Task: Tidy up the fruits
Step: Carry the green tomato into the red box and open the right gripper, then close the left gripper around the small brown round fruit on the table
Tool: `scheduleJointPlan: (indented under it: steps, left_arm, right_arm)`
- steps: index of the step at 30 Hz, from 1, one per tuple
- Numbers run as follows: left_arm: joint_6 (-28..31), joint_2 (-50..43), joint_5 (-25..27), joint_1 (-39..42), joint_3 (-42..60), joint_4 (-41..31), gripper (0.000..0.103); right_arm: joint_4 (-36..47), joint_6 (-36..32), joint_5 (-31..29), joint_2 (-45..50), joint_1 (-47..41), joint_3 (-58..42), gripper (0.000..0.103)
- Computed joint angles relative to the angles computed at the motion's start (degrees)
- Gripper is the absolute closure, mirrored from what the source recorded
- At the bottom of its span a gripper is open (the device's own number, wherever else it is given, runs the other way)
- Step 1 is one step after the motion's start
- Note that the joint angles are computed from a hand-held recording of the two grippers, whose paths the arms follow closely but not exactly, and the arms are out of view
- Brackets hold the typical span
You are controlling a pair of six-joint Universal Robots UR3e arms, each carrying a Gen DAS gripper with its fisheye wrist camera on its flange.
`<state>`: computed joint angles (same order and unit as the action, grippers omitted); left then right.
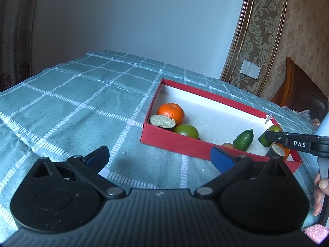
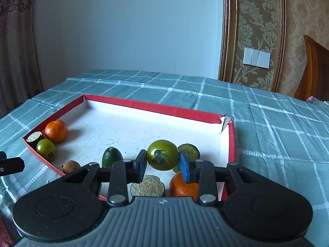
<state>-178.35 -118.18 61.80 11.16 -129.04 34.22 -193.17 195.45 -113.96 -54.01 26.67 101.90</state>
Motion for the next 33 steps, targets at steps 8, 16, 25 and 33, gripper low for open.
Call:
scheduleJointPlan:
  steps: [8, 16, 25, 33]
  left_arm:
    - [-0.42, -0.07, 0.42, -0.02, -0.01, 0.06, 0.000]
    - [-0.35, -0.05, 0.29, 0.13, -0.39, 0.62, 0.000]
    - [8.97, 1.75, 4.99, -6.56, -3.31, 6.74, 0.007]
    - [18.01, 3.98, 4.15, -13.24, -6.31, 7.86, 0.018]
  right_arm:
    - [-4.90, 1.90, -0.51, -2.56, 0.42, 5.03, 0.067]
    - [-24.74, 9.84, -3.37, -9.80, 1.38, 25.15, 0.055]
    - [-48.30, 21.02, -1.53, -4.16, -2.17, 41.55, 0.053]
    - [-54.04, 21.40, 0.71, -1.81, -3.42, 43.35, 0.049]
